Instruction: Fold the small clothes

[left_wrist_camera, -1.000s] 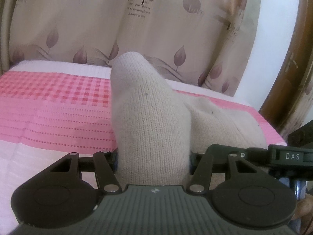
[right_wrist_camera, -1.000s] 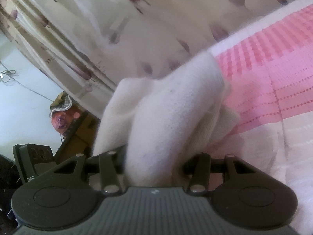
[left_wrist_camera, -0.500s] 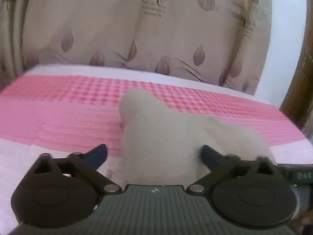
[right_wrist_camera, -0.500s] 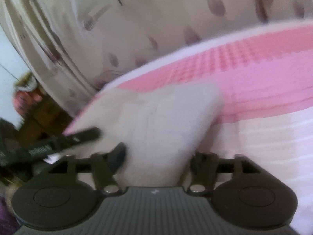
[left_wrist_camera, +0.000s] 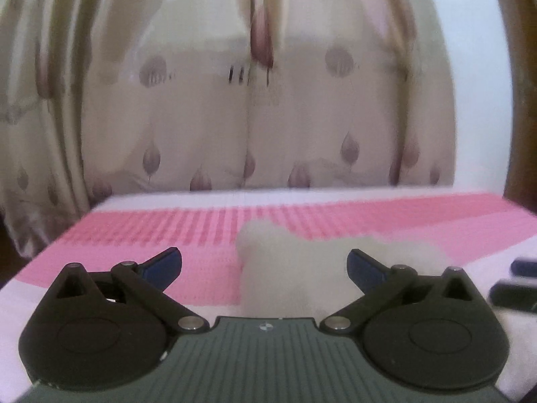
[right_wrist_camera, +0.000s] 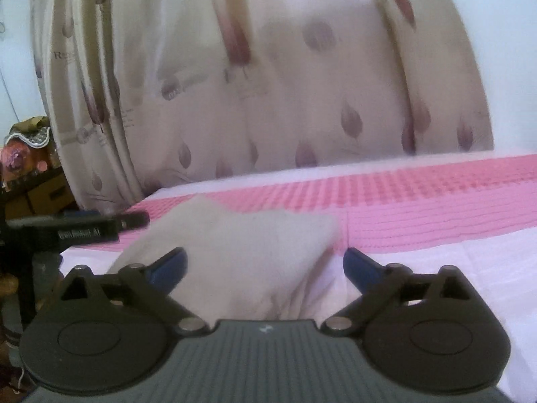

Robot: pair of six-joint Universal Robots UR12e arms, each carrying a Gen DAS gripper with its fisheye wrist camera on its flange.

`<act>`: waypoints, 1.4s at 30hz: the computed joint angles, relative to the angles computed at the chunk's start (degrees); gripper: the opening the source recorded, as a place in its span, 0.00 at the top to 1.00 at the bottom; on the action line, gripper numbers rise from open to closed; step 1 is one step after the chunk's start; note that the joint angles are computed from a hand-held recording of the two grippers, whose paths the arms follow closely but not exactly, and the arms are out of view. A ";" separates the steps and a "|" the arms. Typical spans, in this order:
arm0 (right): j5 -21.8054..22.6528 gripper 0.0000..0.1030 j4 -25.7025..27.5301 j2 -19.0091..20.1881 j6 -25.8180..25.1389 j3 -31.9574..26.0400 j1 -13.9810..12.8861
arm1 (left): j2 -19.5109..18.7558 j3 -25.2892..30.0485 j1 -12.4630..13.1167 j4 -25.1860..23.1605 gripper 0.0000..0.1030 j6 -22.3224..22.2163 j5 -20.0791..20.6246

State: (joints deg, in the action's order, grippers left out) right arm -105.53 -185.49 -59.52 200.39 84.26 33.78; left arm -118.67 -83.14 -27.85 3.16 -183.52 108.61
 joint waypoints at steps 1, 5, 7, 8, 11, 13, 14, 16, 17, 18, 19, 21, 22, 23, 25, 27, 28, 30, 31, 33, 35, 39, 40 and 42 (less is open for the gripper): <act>-0.34 0.03 -0.21 -0.22 0.15 0.34 0.19 | 0.15 -0.41 -0.25 2.14 0.00 0.53 0.11; -0.86 0.02 -0.97 -0.52 0.47 0.69 0.93 | 0.00 -0.89 -1.72 9.85 0.00 2.82 2.90; -1.36 0.02 -1.92 -0.80 -0.04 1.12 1.34 | -0.34 -0.88 -2.55 14.16 0.00 4.85 4.45; -1.88 0.02 -2.27 -0.89 -0.45 1.16 1.59 | -0.20 -0.88 -2.88 14.78 0.00 5.42 4.79; -2.10 0.02 -3.09 -1.53 -1.15 1.88 1.97 | 0.92 -1.31 -3.04 13.95 0.00 6.89 1.94; -2.85 0.02 -3.73 -1.77 -1.11 2.12 2.27 | 1.66 -1.84 -2.91 13.83 0.00 7.76 -0.85; -2.87 0.02 -3.94 -1.93 -1.26 2.29 2.33 | 1.86 -2.22 -2.89 14.78 0.00 8.26 -1.65; -3.70 0.02 -4.19 -2.01 -1.65 2.36 2.59 | 2.08 -2.66 -2.96 16.38 0.00 8.52 -2.64; -4.21 0.02 -4.38 -2.05 -1.81 2.39 2.73 | 2.22 -2.80 -2.96 16.80 0.00 8.17 -3.27; -4.34 0.02 -4.44 -2.12 -1.81 2.48 2.81 | 2.45 -3.07 -2.96 16.73 0.00 7.68 -3.43; -4.36 0.02 -4.32 -2.22 -1.70 2.56 2.85 | 2.62 -3.11 -2.99 16.17 0.00 6.94 -3.43; -5.08 0.02 -4.17 -2.35 -1.57 2.69 3.05 | 3.34 -3.66 -2.71 15.00 0.00 4.53 -4.72; -5.23 0.02 -4.10 -2.41 -1.54 2.74 3.10 | 3.73 -4.09 -2.56 14.64 0.00 3.54 -5.36; -5.21 0.02 -3.99 -2.50 -1.53 2.79 3.14 | 3.89 -4.16 -2.45 14.10 0.00 2.55 -5.68; -6.17 0.02 -3.85 -2.50 -1.73 2.69 3.40 | 4.41 -4.63 -2.56 13.19 0.00 1.46 -4.99; -6.96 0.02 -3.77 -2.50 -2.13 2.58 3.63 | 4.64 -4.79 -2.41 12.22 0.00 0.76 -5.09; -7.42 0.01 -3.54 -2.46 -2.46 2.44 3.77 | 4.66 -4.77 -2.39 11.85 0.00 0.50 -4.70; -9.29 0.01 -3.27 -2.18 -3.40 1.99 4.27 | 4.74 -4.87 -2.29 10.98 0.00 -0.22 -4.39; -9.95 0.01 -3.20 -2.03 -3.98 1.78 4.50 | 4.80 -4.98 -2.27 10.66 0.00 -0.63 -4.17; -10.31 0.01 -2.96 -1.86 -5.09 1.46 4.74 | 4.85 -5.11 -2.21 9.98 0.00 -1.41 -3.68; -10.62 0.01 -2.93 -1.71 -5.67 1.27 4.87 | 4.96 -5.22 -2.02 8.89 0.00 -2.08 -3.75; -9.92 0.01 -2.01 -1.80 -5.37 1.30 4.73 | 5.00 -5.27 -1.63 7.14 0.00 -3.21 -3.70; -9.84 0.01 -1.88 -1.79 -5.24 1.30 4.71 | 5.02 -5.29 -1.56 6.75 0.00 -3.47 -3.72; -9.65 0.01 -1.35 -1.83 -5.05 1.26 4.73 | 5.06 -5.40 -1.37 5.96 0.00 -3.96 -3.90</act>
State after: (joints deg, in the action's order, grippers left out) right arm -115.18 -186.84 -61.35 195.33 85.53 38.51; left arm -113.61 -88.54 -29.22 9.12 -187.49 104.71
